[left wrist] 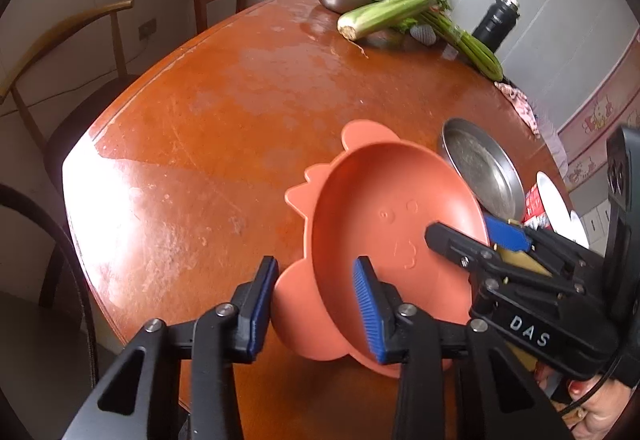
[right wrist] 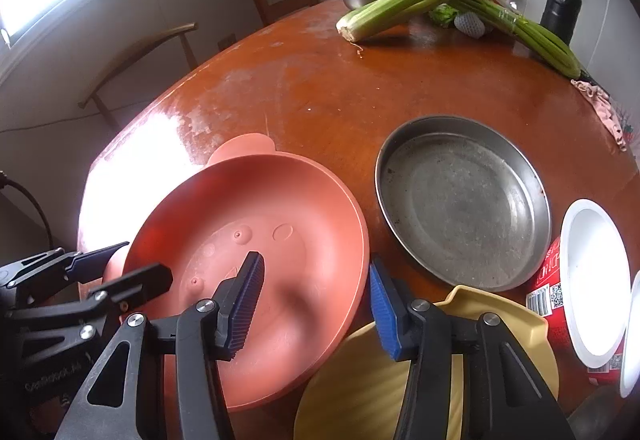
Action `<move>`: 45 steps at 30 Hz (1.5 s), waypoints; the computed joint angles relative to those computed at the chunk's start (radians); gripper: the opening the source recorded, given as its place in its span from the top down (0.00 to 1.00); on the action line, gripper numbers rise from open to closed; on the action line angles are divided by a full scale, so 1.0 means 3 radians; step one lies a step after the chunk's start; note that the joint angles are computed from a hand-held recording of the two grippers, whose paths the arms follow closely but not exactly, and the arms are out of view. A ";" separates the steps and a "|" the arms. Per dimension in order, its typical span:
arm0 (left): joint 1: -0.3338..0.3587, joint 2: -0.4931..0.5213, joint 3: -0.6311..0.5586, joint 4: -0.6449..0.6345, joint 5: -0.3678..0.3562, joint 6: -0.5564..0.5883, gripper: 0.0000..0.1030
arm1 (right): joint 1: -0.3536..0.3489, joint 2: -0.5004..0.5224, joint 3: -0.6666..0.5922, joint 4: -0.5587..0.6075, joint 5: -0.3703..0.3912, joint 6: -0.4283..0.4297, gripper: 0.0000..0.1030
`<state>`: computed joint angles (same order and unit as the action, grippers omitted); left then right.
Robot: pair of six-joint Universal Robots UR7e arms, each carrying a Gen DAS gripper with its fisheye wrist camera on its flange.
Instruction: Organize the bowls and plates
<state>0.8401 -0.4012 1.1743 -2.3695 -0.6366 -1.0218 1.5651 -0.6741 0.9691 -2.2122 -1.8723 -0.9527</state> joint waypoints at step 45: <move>0.0260 0.0192 -0.0593 0.0074 0.0285 0.0789 0.63 | 0.0069 0.0175 -0.0260 0.0251 0.0190 0.0663 0.48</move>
<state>0.9180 -0.3435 0.9963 -2.3472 -0.5511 -0.7851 1.5857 -0.6214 0.8910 -2.1370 -1.8152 -0.7538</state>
